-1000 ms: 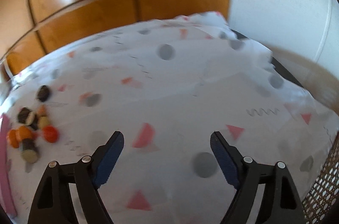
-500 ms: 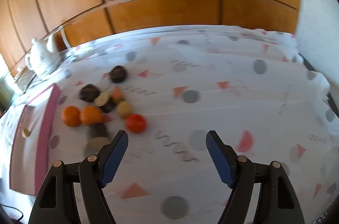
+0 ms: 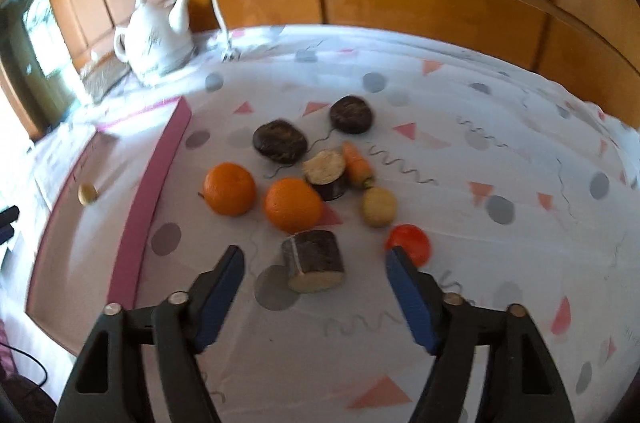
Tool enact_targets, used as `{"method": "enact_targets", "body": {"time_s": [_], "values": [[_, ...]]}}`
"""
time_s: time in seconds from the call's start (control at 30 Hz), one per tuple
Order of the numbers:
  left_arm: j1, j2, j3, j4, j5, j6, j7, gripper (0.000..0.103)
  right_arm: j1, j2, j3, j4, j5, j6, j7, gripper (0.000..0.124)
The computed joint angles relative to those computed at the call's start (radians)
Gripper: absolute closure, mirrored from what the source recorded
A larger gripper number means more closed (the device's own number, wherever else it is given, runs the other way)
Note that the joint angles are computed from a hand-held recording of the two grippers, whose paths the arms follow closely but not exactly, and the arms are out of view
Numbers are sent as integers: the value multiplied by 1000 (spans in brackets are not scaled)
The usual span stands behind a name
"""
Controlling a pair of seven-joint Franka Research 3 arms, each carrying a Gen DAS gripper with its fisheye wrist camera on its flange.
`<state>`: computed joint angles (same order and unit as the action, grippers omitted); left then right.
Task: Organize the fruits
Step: 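Grasp the dark eggplant slice with the right gripper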
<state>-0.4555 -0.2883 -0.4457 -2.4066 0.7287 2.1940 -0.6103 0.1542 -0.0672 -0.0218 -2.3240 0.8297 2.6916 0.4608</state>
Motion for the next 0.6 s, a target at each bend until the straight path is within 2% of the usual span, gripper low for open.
{"method": "enact_targets", "body": {"time_s": [0.07,0.13,0.2,0.3,0.5,0.6], "values": [[-1,-6,2,-5,-10,-1,-3,14,1,15,7,9,-30,6,22,54],[-2,-10,5,-12,-22,1,-5,14,2,28,12,14,-64,16,44,61],[-1,-13,6,-18,-32,4,-12,14,-1,40,13,26,-97,-5,59,75],[1,-18,5,-25,-43,2,-21,14,1,44,21,18,-162,18,80,88],[0,-4,0,-9,-40,-18,-7,14,5,22,20,-6,-151,25,45,88],[-2,0,0,-1,-37,-30,-3,14,11,-10,12,-15,-95,3,6,88]]}}
